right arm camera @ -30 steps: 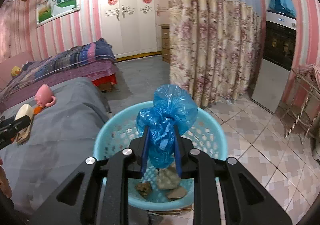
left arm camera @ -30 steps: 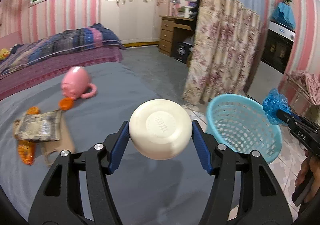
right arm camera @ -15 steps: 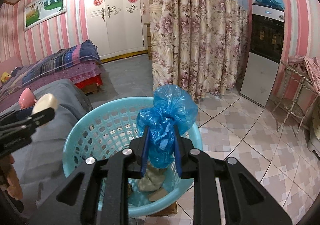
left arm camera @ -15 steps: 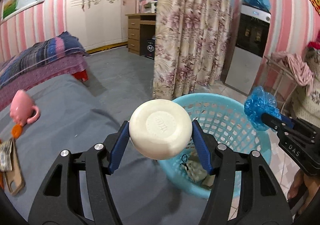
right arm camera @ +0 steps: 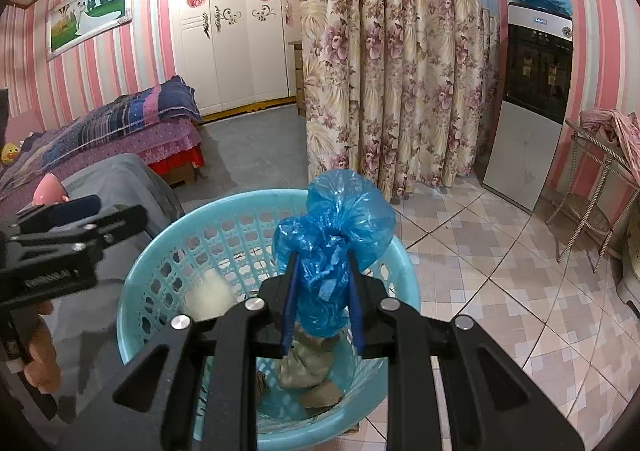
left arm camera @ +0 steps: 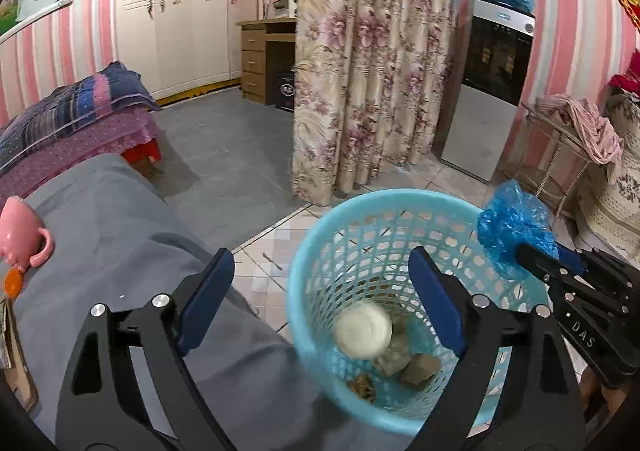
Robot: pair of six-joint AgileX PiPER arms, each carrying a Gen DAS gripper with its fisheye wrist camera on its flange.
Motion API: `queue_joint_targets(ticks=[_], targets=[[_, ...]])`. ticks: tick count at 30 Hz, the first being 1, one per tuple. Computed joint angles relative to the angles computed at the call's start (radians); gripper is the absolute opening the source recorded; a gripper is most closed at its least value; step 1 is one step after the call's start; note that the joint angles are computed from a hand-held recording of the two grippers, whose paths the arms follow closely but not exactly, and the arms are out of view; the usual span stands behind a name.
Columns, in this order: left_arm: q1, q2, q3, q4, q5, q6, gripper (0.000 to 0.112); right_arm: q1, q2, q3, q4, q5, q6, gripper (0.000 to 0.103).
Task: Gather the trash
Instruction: 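Open the left gripper to drop the lid while the right gripper releases the bag, then move both open grippers back over the bed toward the remaining trash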
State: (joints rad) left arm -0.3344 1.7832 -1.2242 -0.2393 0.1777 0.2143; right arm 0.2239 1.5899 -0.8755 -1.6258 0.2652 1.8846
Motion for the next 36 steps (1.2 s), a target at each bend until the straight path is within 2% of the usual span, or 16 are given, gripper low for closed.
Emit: queue_joint_targets(ticks=[6, 8, 10, 13, 14, 15, 16, 17, 18, 20, 21, 23, 24, 26, 32, 36], targets=[[0.049, -0.062, 0.082, 0.188, -0.038, -0.174, 0.092, 0.015, 0.017, 0.0, -0.019, 0.006, 0.037, 0.022], [0.068, -0.08, 0.098, 0.156, -0.039, -0.142, 0.093, 0.023, 0.03, -0.007, -0.018, 0.008, 0.049, 0.022], [0.097, -0.105, 0.122, 0.041, -0.037, -0.033, 0.093, 0.029, 0.04, -0.011, -0.026, 0.009, 0.064, 0.022], [0.135, -0.137, 0.158, -0.054, -0.041, 0.065, 0.094, 0.053, 0.07, -0.036, -0.012, 0.027, 0.065, 0.025], [0.148, -0.149, 0.172, -0.08, -0.043, 0.092, 0.095, 0.061, 0.077, -0.042, 0.005, 0.033, 0.052, 0.028], [0.157, -0.158, 0.183, -0.087, -0.045, 0.101, 0.095, 0.068, 0.086, -0.052, 0.027, 0.038, 0.032, 0.042], [0.171, -0.17, 0.195, -0.123, -0.044, 0.14, 0.095, 0.082, 0.094, -0.06, 0.043, 0.062, 0.022, 0.065], [0.187, -0.18, 0.207, -0.17, -0.044, 0.191, 0.095, 0.093, 0.098, -0.06, 0.036, 0.082, 0.035, 0.074], [0.196, -0.185, 0.214, -0.185, -0.045, 0.207, 0.096, 0.108, 0.103, -0.058, 0.014, 0.111, 0.065, 0.077], [0.227, -0.204, 0.237, -0.224, -0.051, 0.251, 0.097, 0.119, 0.111, -0.066, 0.05, 0.122, 0.034, 0.079], [0.24, -0.211, 0.245, -0.271, -0.048, 0.298, 0.097, 0.122, 0.113, -0.07, 0.07, 0.125, 0.016, 0.083], [0.288, -0.228, 0.26, -0.44, -0.023, 0.464, 0.097, 0.14, 0.113, -0.07, 0.088, 0.146, 0.005, 0.088], [0.303, -0.235, 0.265, -0.483, -0.015, 0.505, 0.097, 0.151, 0.112, -0.071, 0.096, 0.158, 0.001, 0.092], [0.355, -0.256, 0.278, -0.574, 0.013, 0.595, 0.097, 0.174, 0.107, -0.075, 0.104, 0.182, -0.007, 0.093], [0.501, -0.32, 0.315, -0.65, 0.052, 0.719, 0.097, 0.258, 0.106, -0.135, 0.178, 0.235, -0.078, 0.094], [0.644, -0.347, 0.324, -0.695, 0.094, 0.818, 0.097, 0.323, 0.136, -0.206, 0.233, 0.249, -0.138, 0.094]])
